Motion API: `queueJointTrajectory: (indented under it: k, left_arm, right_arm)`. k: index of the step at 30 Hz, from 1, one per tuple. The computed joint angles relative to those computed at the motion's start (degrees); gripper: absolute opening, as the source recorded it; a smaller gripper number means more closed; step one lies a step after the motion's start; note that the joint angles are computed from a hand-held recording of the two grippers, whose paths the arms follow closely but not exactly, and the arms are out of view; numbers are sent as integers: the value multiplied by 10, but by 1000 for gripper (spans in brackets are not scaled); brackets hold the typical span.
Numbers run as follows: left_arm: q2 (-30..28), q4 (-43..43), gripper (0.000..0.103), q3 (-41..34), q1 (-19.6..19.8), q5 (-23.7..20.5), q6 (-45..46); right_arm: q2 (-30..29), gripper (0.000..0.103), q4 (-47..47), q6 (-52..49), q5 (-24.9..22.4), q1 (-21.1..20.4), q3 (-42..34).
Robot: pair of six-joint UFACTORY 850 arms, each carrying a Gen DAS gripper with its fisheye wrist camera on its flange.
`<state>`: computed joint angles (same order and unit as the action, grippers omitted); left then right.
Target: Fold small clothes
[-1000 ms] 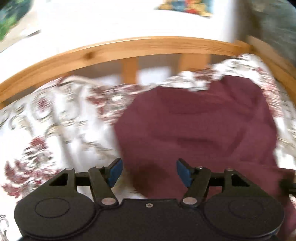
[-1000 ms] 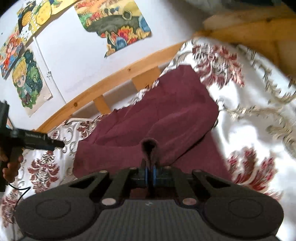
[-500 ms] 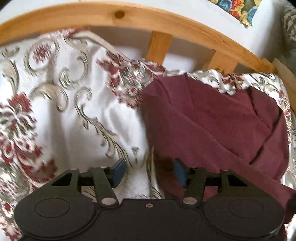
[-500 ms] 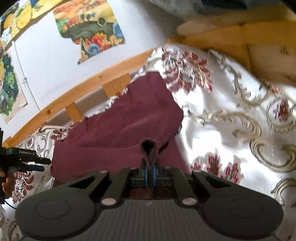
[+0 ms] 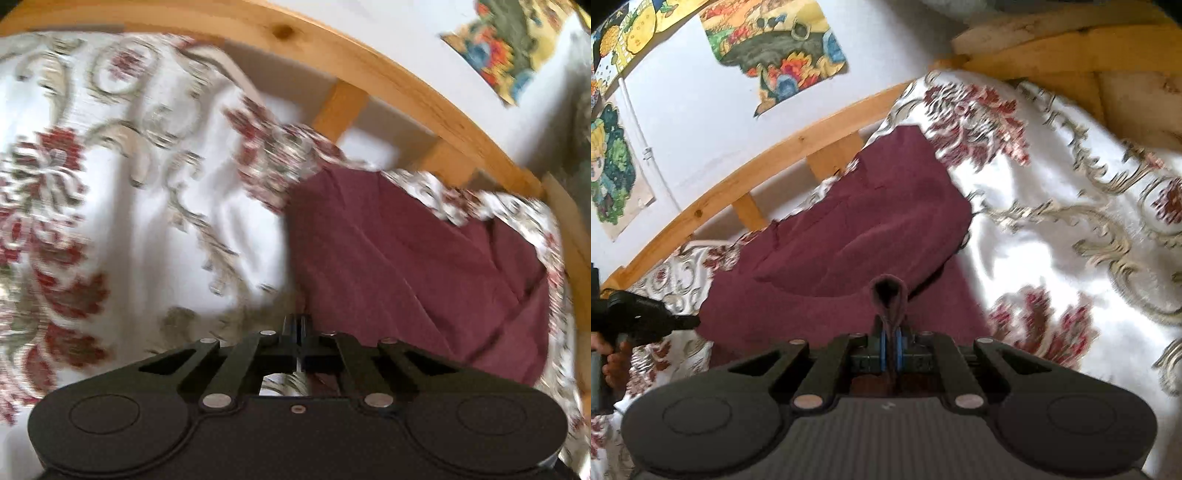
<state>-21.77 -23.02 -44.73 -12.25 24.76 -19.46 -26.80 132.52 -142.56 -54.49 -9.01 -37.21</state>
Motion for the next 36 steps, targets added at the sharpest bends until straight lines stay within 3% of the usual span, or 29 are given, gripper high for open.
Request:
queueJointTrajectory:
  k: [2, 4, 6, 7, 9, 14, 16, 20, 24, 28, 30, 34, 36]
  left_arm:
    - [-5, -49, 1, -8, 0, -18, 54]
    - [-10, -66, 8, -17, 4, -45, 76]
    - [-9, -160, 35, -18, -7, -34, 157]
    - [-8, -193, 40, -16, -14, -17, 189]
    - [-9, -220, 63, -16, -23, 12, 239]
    - [-45, -306, 69, -59, -36, 48, 355]
    - [-71, -354, 69, -86, -40, 64, 390]
    - [-120, -479, 70, -143, -43, 80, 486]
    - [-134, -520, 71, -164, -46, 89, 527]
    - [-120, -545, 72, -156, -47, 81, 554]
    - [-98, -534, 80, -133, -51, 79, 532]
    - [-48, -512, 88, -77, -74, 92, 521]
    - [-21, -510, 95, -50, -90, 100, 531]
  right_arm:
    - [2, 7, -26, 20, 11, 2, 0]
    - [5, 7, -25, 6, 24, 9, 3]
    - [2, 8, -29, 8, 34, 11, 0]
    - [0, 8, -31, 14, 38, 12, -2]
    - [-1, 11, -32, 19, 46, 12, -5]
    - [5, 19, 21, -46, 63, 24, 2]
    - [9, 40, 74, -105, 73, 36, 8]
    - [9, 51, 133, -172, 65, 41, 12]
    - [13, 60, 150, -194, 47, 36, 16]
    - [17, 72, 168, -224, 31, 43, 23]
    - [16, 77, 173, -238, 21, 47, 25]
    - [16, 95, 174, -260, -8, 52, 34]
    - [19, 98, 169, -265, -17, 54, 38]
